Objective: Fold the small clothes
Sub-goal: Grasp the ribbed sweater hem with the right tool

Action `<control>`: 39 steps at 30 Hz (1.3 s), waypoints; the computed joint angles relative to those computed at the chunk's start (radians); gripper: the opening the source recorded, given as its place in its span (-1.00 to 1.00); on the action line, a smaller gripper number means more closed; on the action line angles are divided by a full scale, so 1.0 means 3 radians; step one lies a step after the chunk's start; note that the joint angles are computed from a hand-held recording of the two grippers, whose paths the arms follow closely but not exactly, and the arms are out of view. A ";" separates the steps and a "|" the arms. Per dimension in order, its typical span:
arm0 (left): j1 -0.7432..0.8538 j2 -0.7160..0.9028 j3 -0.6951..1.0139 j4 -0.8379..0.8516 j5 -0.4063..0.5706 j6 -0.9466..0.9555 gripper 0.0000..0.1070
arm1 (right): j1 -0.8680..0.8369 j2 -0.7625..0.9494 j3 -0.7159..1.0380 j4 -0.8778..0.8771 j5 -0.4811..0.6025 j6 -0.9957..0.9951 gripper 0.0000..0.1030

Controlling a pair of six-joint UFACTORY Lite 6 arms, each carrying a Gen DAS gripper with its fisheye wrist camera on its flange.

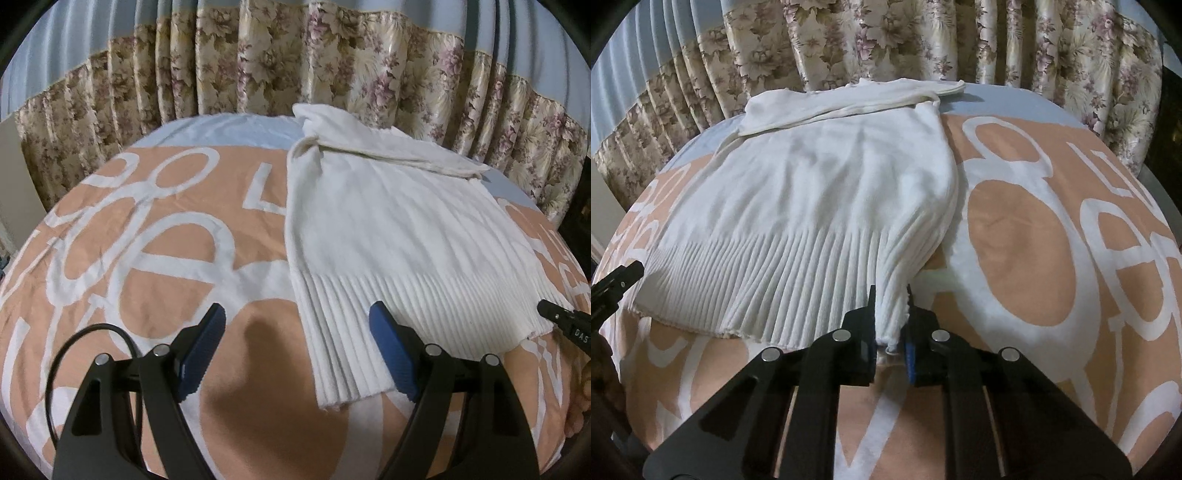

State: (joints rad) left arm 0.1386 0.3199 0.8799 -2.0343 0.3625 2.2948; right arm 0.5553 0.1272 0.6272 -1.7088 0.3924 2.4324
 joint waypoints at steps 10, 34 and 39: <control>-0.0305 0.0181 0.0175 0.0372 -0.0333 -0.0414 0.50 | 0.0033 0.0031 0.0007 -0.0084 0.0041 0.0098 -0.77; -0.0248 -0.0131 0.0001 0.0768 -0.0052 -0.0664 -0.74 | 0.0010 -0.0250 -0.0231 -0.0325 0.0066 0.0386 -0.79; -0.0186 -0.0364 -0.0080 0.0890 -0.0004 -0.0786 -0.74 | 0.0158 -0.0524 -0.0291 0.0095 0.0178 -0.0003 -0.79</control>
State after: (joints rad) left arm 0.0828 0.2108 0.8559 -1.7673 0.3613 2.0591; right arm 0.6026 -0.0301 0.5399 -1.6803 0.4457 2.4314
